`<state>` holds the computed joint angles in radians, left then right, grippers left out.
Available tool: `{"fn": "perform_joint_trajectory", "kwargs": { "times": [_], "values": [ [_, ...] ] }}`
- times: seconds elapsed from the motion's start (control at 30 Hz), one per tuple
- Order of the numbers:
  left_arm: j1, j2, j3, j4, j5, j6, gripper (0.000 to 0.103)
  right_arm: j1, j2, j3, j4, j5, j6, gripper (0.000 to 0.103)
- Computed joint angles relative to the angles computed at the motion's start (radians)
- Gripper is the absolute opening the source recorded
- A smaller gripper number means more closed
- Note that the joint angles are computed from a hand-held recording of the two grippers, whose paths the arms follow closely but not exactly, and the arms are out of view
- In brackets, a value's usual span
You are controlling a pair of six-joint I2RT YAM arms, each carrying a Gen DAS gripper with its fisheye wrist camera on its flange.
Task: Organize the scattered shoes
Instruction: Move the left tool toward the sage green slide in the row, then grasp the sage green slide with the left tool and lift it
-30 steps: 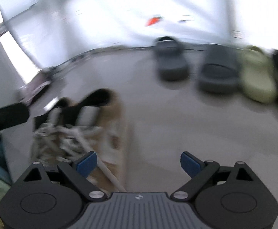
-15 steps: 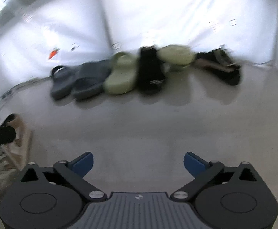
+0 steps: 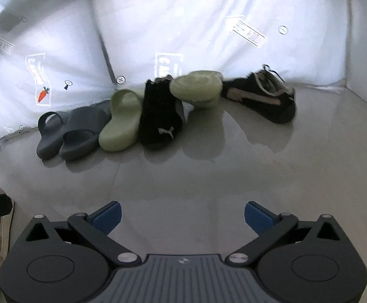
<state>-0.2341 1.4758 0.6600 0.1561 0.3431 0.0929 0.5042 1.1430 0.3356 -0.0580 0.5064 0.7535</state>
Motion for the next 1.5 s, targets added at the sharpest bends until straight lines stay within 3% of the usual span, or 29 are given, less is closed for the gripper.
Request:
{"fn": "perform_joint_trajectory", "kwargs": {
  "times": [0.1, 0.13, 0.23, 0.43, 0.6, 0.73, 0.9, 0.93, 1.03, 1.23, 1.5],
  "values": [
    [-0.011, 0.112, 0.104, 0.006, -0.005, -0.051, 0.056, -0.129, 0.143, 0.035, 0.176, -0.093, -0.135, 0.103],
    [-0.018, 0.162, 0.153, 0.005, -0.002, -0.068, 0.054, -0.157, 0.17, 0.046, 0.2, -0.116, -0.154, 0.103],
    [-0.052, 0.291, 0.273, 0.009, -0.001, -0.056, 0.051, -0.242, 0.279, 0.116, 0.245, -0.208, -0.187, 0.103],
    [-0.142, 0.58, 0.55, -0.028, -0.113, -0.087, 0.048, -0.282, 0.421, 0.178, 0.294, -0.248, -0.252, 0.103],
    [-0.194, 0.76, 0.759, 0.018, -0.227, -0.074, 0.048, -0.33, 0.508, 0.202, 0.307, -0.282, -0.251, 0.103],
    [-0.203, 0.927, 1.02, -0.062, -0.318, -0.134, 0.048, -0.368, 0.552, 0.222, 0.325, -0.298, -0.277, 0.103],
    [-0.208, 1.152, 1.421, -0.301, -0.396, -0.166, 0.047, -0.411, 0.649, 0.289, 0.372, -0.3, -0.331, 0.103],
    [-0.21, 1.187, 1.487, -0.345, -0.415, -0.166, 0.041, -0.418, 0.665, 0.3, 0.38, -0.3, -0.339, 0.103],
    [-0.204, 1.191, 1.491, -0.348, -0.415, -0.168, 0.011, -0.435, 0.703, 0.333, 0.394, -0.3, -0.357, 0.103],
    [-0.194, 1.152, 1.414, -0.315, -0.398, -0.152, 0.009, -0.447, 0.714, 0.34, 0.411, -0.318, -0.376, 0.103],
    [-0.195, 0.849, 0.894, -0.127, -0.348, -0.052, 0.011, -0.373, 0.601, 0.261, 0.356, -0.278, -0.329, 0.103]
  ]
}}
